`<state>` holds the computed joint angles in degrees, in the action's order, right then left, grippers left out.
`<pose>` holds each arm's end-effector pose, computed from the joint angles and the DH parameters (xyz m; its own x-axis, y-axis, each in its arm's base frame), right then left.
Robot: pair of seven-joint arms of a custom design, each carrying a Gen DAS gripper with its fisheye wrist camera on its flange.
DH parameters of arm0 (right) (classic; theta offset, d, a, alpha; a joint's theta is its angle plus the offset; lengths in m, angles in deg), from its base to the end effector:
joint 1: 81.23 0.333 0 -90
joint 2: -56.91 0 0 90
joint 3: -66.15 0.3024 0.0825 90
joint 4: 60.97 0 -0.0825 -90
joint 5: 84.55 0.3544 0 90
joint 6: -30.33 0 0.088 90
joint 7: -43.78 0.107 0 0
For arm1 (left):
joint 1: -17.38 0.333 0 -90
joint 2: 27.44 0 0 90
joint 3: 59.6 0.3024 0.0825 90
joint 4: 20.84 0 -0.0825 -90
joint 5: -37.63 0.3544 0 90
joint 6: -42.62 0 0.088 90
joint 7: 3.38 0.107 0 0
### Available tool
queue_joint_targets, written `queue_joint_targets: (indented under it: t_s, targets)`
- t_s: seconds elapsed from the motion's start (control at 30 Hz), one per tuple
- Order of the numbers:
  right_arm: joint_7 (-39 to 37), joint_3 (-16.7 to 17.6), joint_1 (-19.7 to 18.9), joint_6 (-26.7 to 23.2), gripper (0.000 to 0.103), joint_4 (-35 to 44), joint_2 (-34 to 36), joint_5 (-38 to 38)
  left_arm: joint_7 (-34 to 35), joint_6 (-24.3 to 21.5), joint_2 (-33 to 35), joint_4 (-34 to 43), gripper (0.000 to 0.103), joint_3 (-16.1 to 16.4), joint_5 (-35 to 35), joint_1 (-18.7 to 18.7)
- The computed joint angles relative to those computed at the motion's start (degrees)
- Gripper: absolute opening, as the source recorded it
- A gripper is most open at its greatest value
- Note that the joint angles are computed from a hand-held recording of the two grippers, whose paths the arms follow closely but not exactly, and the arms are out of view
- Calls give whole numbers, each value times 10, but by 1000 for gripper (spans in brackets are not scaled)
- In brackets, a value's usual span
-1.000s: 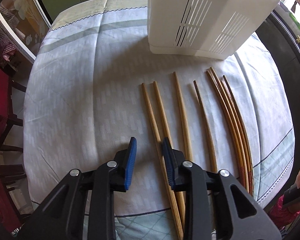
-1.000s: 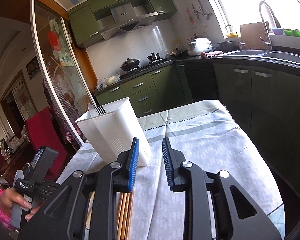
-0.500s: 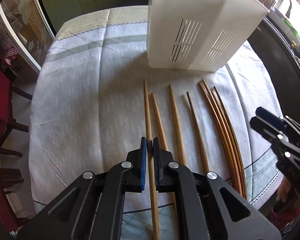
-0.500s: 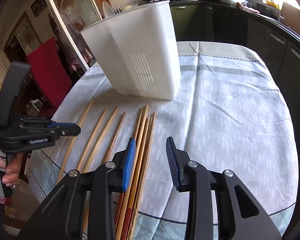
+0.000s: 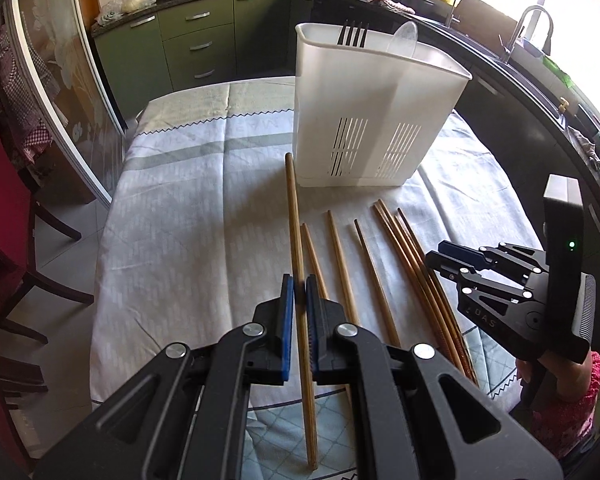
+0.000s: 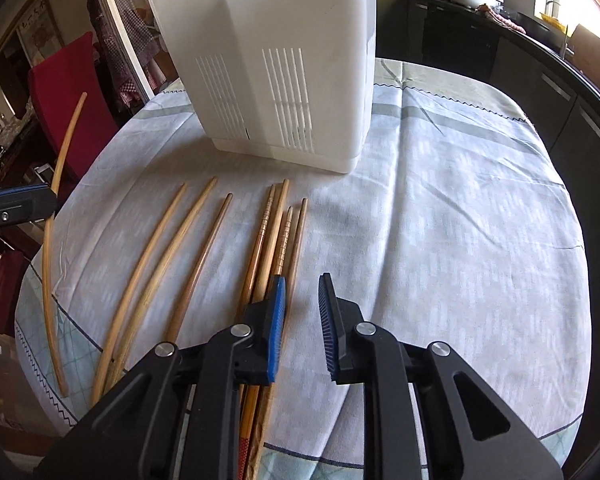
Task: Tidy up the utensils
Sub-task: 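Grasp a wooden chopstick with the left gripper while the right gripper grasps another chopstick, then lift the chopstick upright with the left gripper while the right gripper lifts its chopstick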
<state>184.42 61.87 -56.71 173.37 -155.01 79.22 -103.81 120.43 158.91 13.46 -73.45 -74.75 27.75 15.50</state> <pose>0.6272 0.2406 0.4423 -0.2624 -0.9591 -0.1066 -0.8170 0.2796 -0.5044 0.7235 -0.1504 0.5163 -0.6893 -0.7210 0.0702 -0.6491 0.5718 -0.5017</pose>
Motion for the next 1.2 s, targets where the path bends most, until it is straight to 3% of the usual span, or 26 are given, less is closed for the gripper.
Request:
queue_joint_targets:
  t_s: [0.43, 0.57, 0.83, 1.03, 1.2]
  targets:
    - [-50, -3, 7, -93, 17, 131, 80, 14, 34, 57, -54, -90, 6, -10, -34, 22]
    - [-59, -5, 8, -99, 6, 158, 97, 26, 40, 67, -60, -99, 6, -11, -42, 27]
    - [1, -27, 26, -3, 6, 84, 39, -11, 53, 84, -74, -116, 6, -14, -62, 37]
    - [91, -42, 42, 62, 6, 19, -26, -99, 63, 93, -87, -129, 6, -17, -81, 47]
    - [165, -33, 44, 83, 6, -30, -85, -192, 75, 99, -99, -144, 6, -17, -92, 51]
